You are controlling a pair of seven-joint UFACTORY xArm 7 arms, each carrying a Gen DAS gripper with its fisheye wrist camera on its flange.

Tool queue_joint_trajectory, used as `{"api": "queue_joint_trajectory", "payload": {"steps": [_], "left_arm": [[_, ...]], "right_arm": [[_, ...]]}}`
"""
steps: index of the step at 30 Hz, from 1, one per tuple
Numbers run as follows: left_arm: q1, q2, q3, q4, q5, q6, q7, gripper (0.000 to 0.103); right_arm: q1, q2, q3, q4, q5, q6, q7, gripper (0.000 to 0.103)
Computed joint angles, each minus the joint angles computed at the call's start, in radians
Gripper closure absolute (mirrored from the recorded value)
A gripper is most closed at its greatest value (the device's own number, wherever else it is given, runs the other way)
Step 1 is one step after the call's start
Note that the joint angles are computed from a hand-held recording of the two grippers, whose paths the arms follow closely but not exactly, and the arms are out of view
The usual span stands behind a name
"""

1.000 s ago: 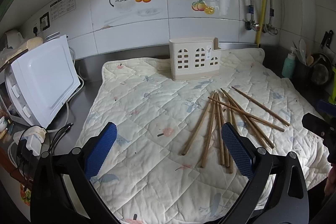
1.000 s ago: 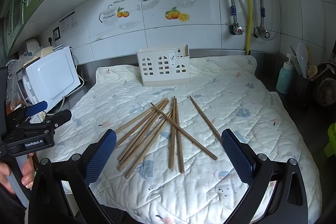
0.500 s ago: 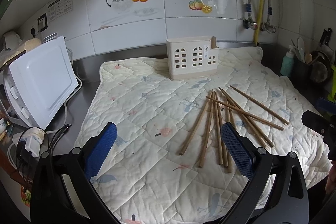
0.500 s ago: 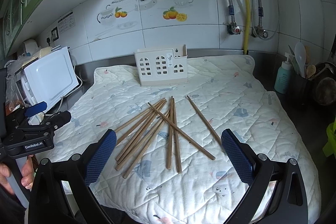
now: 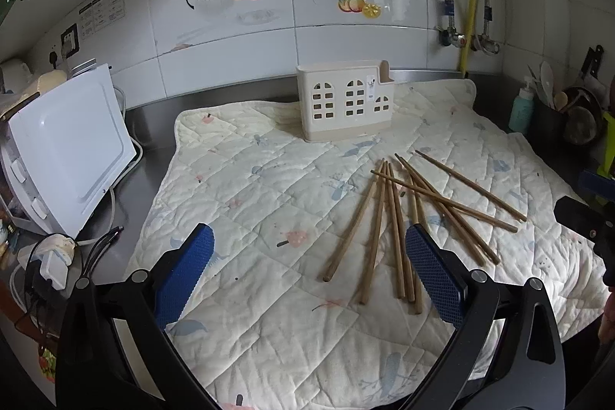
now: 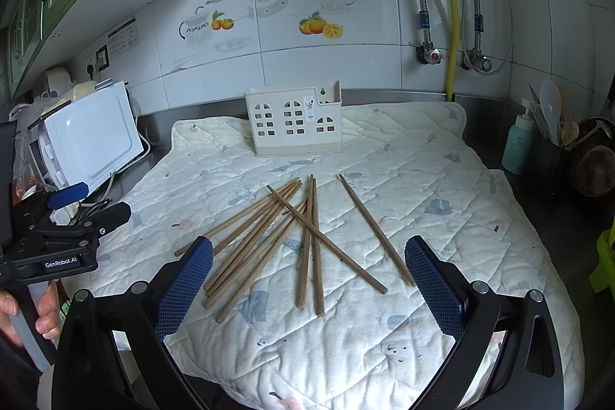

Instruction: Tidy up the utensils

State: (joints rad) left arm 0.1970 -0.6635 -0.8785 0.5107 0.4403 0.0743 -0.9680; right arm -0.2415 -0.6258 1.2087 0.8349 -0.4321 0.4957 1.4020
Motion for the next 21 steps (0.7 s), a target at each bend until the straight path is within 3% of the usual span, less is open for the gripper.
{"api": "queue_joint_trajectory", "payload": {"steps": [7,13,16,21], "left_arm": [[0.054,0.036,-0.036,0.002,0.017,-0.050,0.020,0.005],[0.077,0.168,-0.031,-0.003,-0.002,-0.143,0.112,0.024],[0.144,0.215,-0.082,-0.001,-0.011,-0.186,0.164,0.030],[0.236,0.315,-0.157,0.024,-0.033,-0.212,0.256,0.041]], "right_arm": [[-0.004,-0.036,-0.024,-0.089,-0.027,-0.133,0.036,0.007],[-0.052,-0.006,-0.009,-0.141,-0.054,-0.239,0.013,0.009],[-0.085,0.029,-0.002,-0.168,-0.055,-0.304,-0.009,0.021],[-0.210,0.054,0.056,-0.196,-0.048,-0.440,-0.057,0.040]]}}
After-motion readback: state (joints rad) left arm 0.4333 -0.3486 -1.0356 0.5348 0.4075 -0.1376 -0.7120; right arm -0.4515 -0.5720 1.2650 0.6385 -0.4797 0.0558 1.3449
